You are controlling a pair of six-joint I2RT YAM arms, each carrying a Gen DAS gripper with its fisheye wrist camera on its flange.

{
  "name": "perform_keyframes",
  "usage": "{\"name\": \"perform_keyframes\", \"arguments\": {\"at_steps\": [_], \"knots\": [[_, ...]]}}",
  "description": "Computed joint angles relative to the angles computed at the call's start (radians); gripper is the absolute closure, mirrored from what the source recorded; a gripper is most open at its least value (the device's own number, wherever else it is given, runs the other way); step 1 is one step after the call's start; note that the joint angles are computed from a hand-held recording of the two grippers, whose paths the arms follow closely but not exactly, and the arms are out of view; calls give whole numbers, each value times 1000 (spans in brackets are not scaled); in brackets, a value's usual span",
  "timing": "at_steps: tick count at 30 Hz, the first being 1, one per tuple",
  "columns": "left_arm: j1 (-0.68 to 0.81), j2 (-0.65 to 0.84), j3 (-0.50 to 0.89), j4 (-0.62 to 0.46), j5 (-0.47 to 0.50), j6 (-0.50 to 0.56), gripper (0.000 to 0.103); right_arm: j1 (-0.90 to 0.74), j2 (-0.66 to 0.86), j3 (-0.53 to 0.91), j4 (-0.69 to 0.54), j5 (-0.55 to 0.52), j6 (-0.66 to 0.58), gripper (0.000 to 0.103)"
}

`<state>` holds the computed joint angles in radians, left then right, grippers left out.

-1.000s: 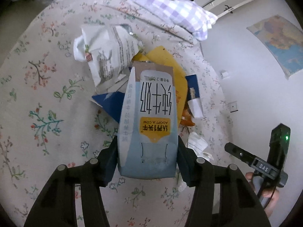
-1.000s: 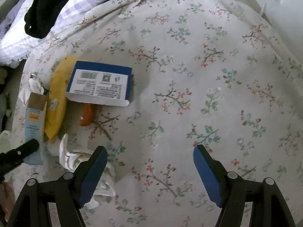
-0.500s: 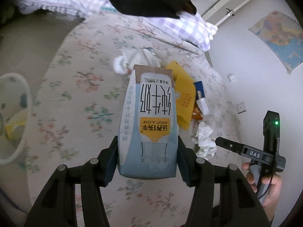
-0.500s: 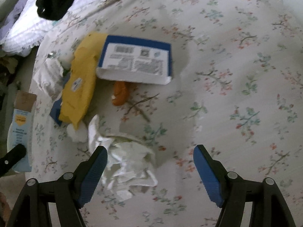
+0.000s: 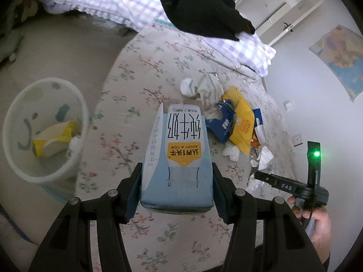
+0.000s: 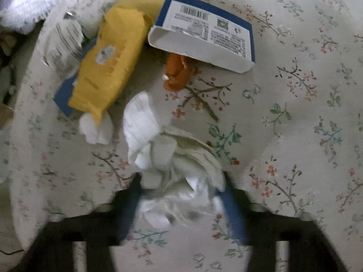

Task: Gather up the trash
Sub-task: 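Grasp the crumpled white tissue with the right tool while the left tool holds the carton, then drop the milk carton into the wastebasket with the left tool while the right tool carries the tissue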

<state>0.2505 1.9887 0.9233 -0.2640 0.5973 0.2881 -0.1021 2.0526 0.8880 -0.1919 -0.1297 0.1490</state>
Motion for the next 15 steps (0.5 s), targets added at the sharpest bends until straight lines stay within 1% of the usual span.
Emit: {"name": "perform_keyframes", "arguments": {"at_steps": [1, 3, 7, 10, 12, 15], "knots": [[18, -5, 2, -7, 3, 13, 45, -3, -8, -6, 6, -6, 0, 61], [47, -14, 8, -22, 11, 32, 45, -7, -41, -28, 22, -21, 2, 63], [119, -11, 38, -58, 30, 62, 45, 20, -115, -76, 54, -48, 20, 65], [194, 12, 81, -82, 38, 79, 45, 64, -155, -86, 63, -59, 45, 65], [231, 26, 104, -88, 40, 82, 45, 111, -163, -66, 65, -68, 75, 65], [291, 59, 144, -79, 32, 79, 45, 184, -141, 2, 52, -84, 111, 65]]}}
